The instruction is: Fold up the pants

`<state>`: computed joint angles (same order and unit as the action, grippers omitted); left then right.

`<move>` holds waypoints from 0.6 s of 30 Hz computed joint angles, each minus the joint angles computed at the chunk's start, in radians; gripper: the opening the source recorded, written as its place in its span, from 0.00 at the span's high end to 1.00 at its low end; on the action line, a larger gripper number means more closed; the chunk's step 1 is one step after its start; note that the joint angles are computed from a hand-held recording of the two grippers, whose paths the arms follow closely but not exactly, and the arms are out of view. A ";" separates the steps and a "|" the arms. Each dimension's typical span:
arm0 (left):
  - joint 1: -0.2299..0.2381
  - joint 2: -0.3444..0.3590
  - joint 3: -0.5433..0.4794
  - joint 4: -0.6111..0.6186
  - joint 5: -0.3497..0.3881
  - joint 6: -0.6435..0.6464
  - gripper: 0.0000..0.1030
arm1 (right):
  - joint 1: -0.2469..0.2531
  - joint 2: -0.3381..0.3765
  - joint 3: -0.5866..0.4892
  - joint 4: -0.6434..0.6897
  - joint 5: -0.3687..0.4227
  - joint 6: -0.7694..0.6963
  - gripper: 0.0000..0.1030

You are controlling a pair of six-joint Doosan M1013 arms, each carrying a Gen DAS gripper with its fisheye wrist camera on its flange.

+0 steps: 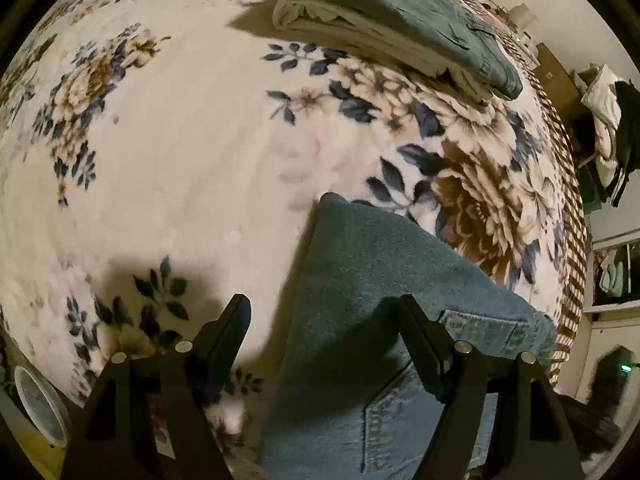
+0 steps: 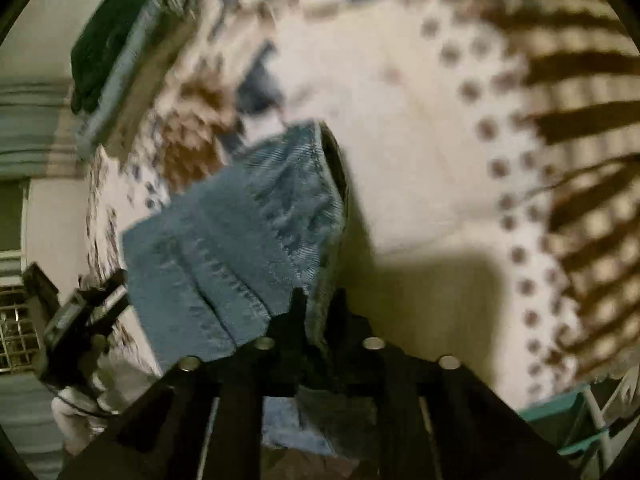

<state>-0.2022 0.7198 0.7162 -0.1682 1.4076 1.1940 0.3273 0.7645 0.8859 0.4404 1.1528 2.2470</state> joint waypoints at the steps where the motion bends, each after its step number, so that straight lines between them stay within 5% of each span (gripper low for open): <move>1: 0.000 0.003 -0.005 -0.002 0.002 0.003 0.29 | 0.005 -0.017 0.007 -0.043 0.002 0.035 0.89; 3: -0.001 0.010 -0.016 -0.005 0.005 0.002 0.29 | 0.013 -0.043 0.021 -0.146 0.035 0.133 0.89; 6: -0.003 0.029 -0.042 -0.021 0.004 -0.009 0.29 | -0.005 -0.061 0.087 -0.098 0.013 0.184 0.89; 10: -0.002 0.090 -0.105 -0.074 0.057 0.009 0.29 | 0.001 -0.002 0.002 -0.136 0.099 0.137 0.88; 14: 0.013 0.089 -0.072 -0.125 -0.010 0.025 0.79 | -0.007 -0.002 0.005 -0.130 0.083 0.156 0.88; 18: 0.031 0.095 -0.072 -0.140 -0.033 0.009 0.89 | -0.007 -0.018 0.028 -0.161 0.073 0.170 0.89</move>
